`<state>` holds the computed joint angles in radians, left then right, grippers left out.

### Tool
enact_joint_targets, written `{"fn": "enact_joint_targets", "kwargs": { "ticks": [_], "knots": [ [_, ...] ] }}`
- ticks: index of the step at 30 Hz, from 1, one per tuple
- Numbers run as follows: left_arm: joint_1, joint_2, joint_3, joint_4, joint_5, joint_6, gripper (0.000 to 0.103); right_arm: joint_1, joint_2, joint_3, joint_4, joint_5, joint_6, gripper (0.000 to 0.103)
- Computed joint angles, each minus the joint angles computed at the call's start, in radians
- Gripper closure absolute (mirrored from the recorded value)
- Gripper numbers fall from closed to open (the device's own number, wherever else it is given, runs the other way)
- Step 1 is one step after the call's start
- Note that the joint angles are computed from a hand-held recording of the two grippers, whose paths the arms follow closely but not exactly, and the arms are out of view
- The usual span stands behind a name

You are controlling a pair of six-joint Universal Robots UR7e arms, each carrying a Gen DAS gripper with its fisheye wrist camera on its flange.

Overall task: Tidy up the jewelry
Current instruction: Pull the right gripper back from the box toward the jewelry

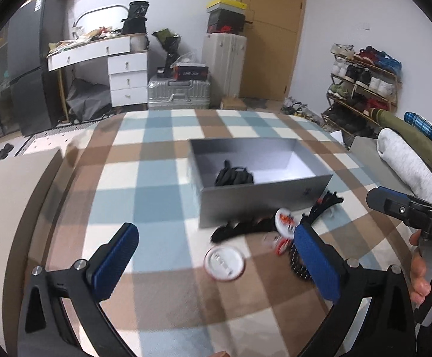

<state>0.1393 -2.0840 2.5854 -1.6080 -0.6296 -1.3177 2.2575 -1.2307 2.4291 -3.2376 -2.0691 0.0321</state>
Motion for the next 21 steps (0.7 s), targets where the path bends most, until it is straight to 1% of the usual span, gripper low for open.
{"fn": "enact_joint_targets", "kwargs": {
  "ticks": [3,4,6,7,9,12,15,16,17,20,21],
  "knots": [
    [-0.020,-0.031,0.003,0.063,-0.006,-0.063,0.001,0.002,0.004,-0.003,0.030,-0.002,-0.013,0.000],
    [-0.023,-0.047,0.011,0.057,-0.004,-0.065,0.001,0.004,0.010,-0.005,0.038,-0.009,-0.015,0.000],
    [-0.007,-0.036,0.011,0.034,-0.014,-0.045,0.001,0.002,0.014,-0.005,0.054,-0.010,-0.014,0.000],
    [0.006,-0.015,0.005,0.031,-0.009,-0.041,0.001,0.001,0.015,-0.004,0.064,-0.009,-0.009,0.000],
    [0.003,-0.003,0.000,0.062,-0.003,-0.067,0.001,-0.002,0.024,-0.007,0.090,-0.003,-0.003,0.000],
    [-0.003,-0.018,0.005,0.081,-0.023,-0.071,0.001,0.004,0.053,-0.018,0.133,-0.018,-0.003,0.000],
    [-0.026,-0.053,0.017,0.135,-0.058,-0.108,0.001,0.016,0.080,-0.024,0.154,-0.028,-0.012,0.000],
    [-0.026,-0.067,0.029,0.125,-0.070,-0.103,0.001,0.022,0.089,-0.027,0.163,-0.029,-0.015,0.000],
    [-0.023,-0.076,0.035,0.121,-0.081,-0.098,0.001,0.025,0.095,-0.029,0.176,-0.025,-0.022,0.000],
    [0.005,-0.058,0.038,0.101,-0.096,-0.083,0.001,0.039,0.116,-0.034,0.195,-0.029,-0.043,0.001],
    [0.007,-0.057,0.038,0.096,-0.097,-0.084,0.001,0.045,0.123,-0.036,0.205,-0.033,-0.050,0.003]
  ]
}}
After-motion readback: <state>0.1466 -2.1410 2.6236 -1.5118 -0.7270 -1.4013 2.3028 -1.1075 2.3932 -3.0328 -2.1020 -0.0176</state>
